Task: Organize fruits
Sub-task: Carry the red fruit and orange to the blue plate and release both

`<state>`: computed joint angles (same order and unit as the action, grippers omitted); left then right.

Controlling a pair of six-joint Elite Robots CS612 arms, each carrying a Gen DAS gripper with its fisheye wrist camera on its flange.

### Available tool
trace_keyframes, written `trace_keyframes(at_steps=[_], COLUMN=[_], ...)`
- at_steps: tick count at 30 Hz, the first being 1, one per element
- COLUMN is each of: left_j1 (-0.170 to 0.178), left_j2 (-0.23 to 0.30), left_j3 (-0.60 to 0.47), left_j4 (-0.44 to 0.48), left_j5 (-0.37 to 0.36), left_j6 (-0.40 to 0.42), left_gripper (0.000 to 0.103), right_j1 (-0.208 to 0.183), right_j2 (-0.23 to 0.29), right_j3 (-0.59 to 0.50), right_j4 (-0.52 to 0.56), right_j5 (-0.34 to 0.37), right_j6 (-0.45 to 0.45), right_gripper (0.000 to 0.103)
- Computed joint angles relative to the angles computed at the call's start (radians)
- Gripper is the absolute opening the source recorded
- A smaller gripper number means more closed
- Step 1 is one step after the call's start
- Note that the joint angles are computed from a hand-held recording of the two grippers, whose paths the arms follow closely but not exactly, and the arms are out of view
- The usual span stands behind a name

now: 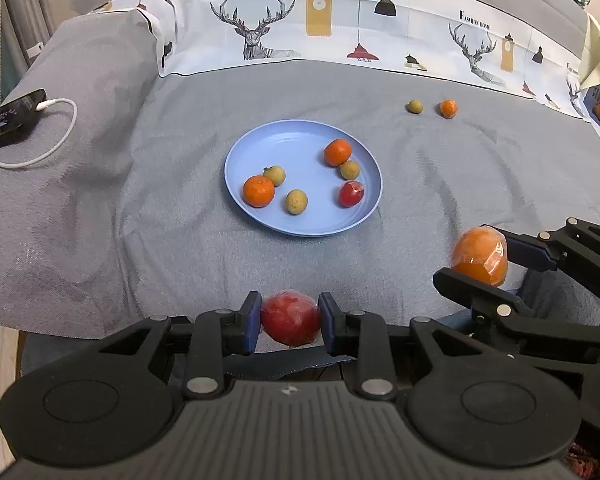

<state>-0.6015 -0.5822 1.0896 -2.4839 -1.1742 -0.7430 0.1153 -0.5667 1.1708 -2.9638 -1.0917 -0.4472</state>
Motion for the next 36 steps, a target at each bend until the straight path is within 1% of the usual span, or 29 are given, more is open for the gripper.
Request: trace_keyframes(at_steps=[10, 15, 18, 20, 23, 25, 26, 27, 29, 36], left_j1=[0.016, 0.032, 0.044, 0.053, 0.065, 0.074, 0.079, 0.083, 0.091, 0.115], left_j2=[0.021, 0.047, 0.072, 0.096, 0.139, 0.171, 0.190, 0.207, 0.246, 0.375], left_j3=[-0.035, -0.086, -0.137, -0.182, -0.259, -0.314, -0.346, -0.375, -0.446, -0.671], left_j4=[0.010, 0.018, 0.036, 0.054, 0.082, 0.100, 0.106, 0.117, 0.154, 0.295], left_j5=[-0.011, -0.006, 0.000, 0.004, 0.010, 0.007, 0.002, -0.003, -0.010, -0.033], left_j6=[0.003, 0.009, 0.017, 0.031, 0.056, 0.069, 0.077, 0.083, 0.090, 0.119], left_gripper=[0.034, 0.034, 0.034, 0.034, 0.034, 0.034, 0.034, 0.034, 0.034, 0.034], right_j1=[0.005, 0.008, 0.012, 0.017, 0.024, 0.028, 0.027, 0.029, 0.033, 0.044], right_j2=[0.016, 0.041, 0.067, 0.092, 0.138, 0.171, 0.186, 0.205, 0.239, 0.384], right_j3=[-0.029, -0.077, -0.127, -0.172, -0.259, -0.319, -0.350, -0.383, -0.447, -0.721], right_j4=[0.028, 0.051, 0.065, 0.079, 0.134, 0.175, 0.205, 0.226, 0.271, 0.462], right_j5=[-0.025, -0.049, -0.063, -0.076, -0.097, -0.100, -0.083, -0.084, -0.089, -0.103], right_j6=[0.012, 0.041, 0.063, 0.071, 0.079, 0.077, 0.062, 0.057, 0.053, 0.039], right_gripper=[0.042, 0.042, 0.042, 0.042, 0.042, 0.042, 0.042, 0.042, 0.042, 0.042])
